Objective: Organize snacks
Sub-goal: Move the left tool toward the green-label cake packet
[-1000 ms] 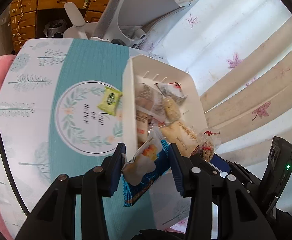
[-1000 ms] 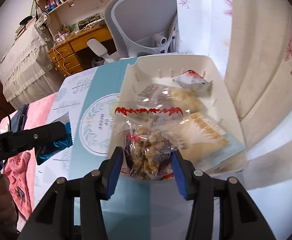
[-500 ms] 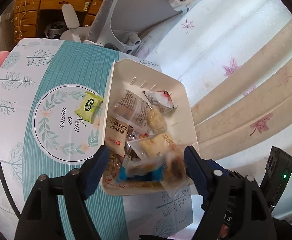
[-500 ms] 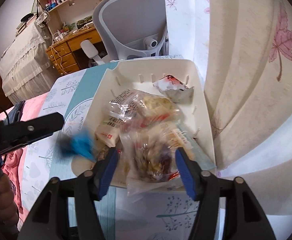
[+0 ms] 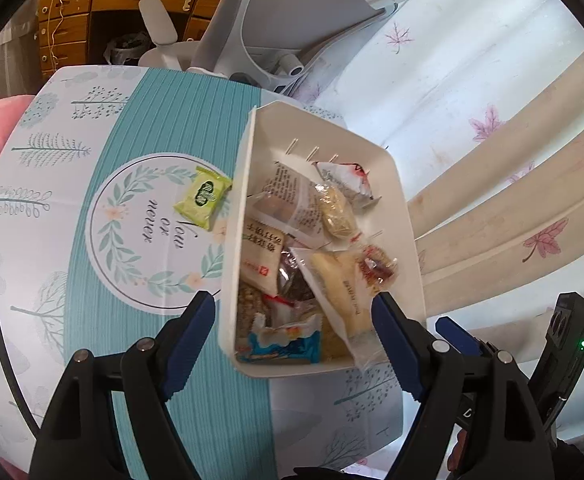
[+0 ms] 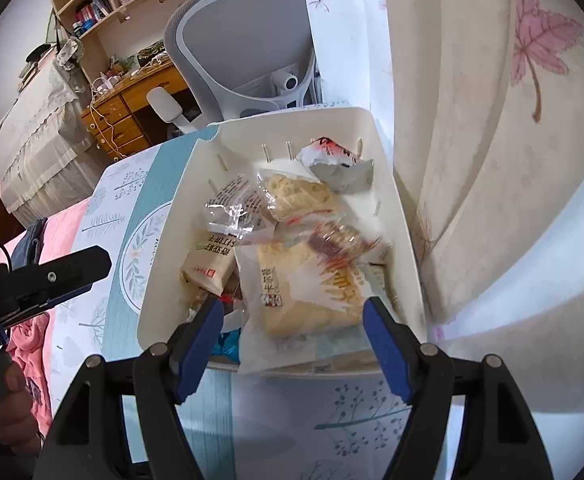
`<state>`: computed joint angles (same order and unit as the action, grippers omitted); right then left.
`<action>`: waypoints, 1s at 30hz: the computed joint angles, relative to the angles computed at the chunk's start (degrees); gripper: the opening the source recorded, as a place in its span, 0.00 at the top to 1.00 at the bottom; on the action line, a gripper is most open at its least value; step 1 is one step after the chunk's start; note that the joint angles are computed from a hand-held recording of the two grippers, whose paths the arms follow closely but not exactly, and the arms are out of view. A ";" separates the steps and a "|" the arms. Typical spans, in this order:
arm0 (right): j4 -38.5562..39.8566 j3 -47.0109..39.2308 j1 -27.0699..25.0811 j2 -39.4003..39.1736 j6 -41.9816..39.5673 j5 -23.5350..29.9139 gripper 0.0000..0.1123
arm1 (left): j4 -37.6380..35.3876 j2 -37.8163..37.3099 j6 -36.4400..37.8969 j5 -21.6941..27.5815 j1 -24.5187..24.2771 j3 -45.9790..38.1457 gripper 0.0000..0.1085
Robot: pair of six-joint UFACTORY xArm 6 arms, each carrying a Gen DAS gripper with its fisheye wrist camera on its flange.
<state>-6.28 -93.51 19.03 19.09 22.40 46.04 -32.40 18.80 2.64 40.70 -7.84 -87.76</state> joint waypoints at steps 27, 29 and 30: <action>-15.43 2.32 10.33 0.44 35.17 4.15 0.35 | 13.32 13.99 14.57 9.86 8.51 -17.43 0.27; -16.97 1.41 10.96 1.24 37.13 5.10 0.35 | 13.22 17.40 14.92 11.04 8.64 -21.40 0.27; -17.59 1.08 11.19 1.57 37.78 5.33 0.35 | 13.40 18.61 14.90 11.44 8.55 -22.84 0.27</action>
